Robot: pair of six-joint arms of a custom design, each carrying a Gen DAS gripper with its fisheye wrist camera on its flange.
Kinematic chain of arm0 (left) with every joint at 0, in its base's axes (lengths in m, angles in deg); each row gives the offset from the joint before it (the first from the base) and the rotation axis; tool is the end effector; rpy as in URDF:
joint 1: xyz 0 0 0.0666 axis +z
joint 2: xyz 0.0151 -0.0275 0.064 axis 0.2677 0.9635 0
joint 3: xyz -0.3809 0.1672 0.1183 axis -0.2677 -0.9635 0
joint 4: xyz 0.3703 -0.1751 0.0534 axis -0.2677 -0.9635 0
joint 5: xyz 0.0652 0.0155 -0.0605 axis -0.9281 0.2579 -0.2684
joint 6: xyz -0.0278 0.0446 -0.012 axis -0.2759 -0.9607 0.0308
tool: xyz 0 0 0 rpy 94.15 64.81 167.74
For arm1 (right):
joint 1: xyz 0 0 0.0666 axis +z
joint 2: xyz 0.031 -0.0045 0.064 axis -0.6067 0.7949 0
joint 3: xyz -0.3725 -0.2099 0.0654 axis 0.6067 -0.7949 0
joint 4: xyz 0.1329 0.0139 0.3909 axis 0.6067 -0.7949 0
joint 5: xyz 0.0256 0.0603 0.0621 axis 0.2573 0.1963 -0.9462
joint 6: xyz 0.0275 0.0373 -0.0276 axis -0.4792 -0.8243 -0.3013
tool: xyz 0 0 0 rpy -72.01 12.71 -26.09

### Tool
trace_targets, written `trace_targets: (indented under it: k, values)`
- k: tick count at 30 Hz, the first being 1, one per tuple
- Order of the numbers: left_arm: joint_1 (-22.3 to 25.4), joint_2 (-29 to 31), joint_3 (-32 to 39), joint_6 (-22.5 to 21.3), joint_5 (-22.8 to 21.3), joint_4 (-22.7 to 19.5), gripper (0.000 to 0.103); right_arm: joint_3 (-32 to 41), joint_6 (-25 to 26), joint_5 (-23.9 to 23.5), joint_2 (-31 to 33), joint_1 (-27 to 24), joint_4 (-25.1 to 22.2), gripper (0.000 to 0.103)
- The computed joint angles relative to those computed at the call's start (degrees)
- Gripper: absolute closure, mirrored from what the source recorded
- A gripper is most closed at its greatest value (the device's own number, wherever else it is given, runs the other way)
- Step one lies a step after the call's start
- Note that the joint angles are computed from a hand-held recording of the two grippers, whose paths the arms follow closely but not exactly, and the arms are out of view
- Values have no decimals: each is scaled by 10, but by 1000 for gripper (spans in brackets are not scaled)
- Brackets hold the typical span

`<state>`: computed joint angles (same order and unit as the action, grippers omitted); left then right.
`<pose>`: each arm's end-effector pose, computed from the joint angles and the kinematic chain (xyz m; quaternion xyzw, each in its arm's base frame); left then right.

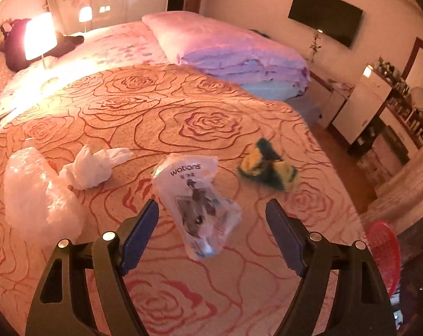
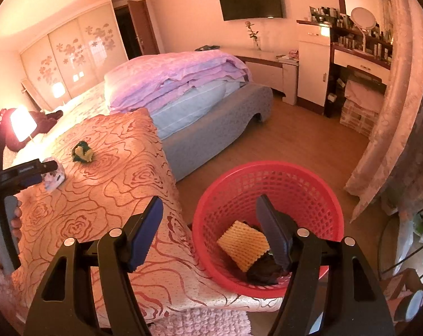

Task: Collect trash
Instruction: 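Move the left tool to the bed and grasp the white printed paper packet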

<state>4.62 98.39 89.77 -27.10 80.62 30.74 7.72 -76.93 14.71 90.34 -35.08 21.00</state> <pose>0.6614 -0.1232 0.4264 -0.1140 0.9377 -0.0321 0.3267 0.5717 0.0264 0.4164 0.0174 0.9147 0.0868 0.3942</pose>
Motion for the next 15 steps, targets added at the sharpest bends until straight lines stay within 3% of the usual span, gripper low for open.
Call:
trace_targets:
  k: [3,7,9,15]
  values:
    - [1,10,8,-9,-7,0,28,4,0,1,4,1,-4,36]
    - [3,15,7,-30,3,5,52,10,5,2,12,1,-11,36]
    - [6,14,2,-33,14,13,55,16,7,3,16,2,-16,36]
    - [7,-6,-24,-46,34,35,78,42,16,-3,33,13,-25,36]
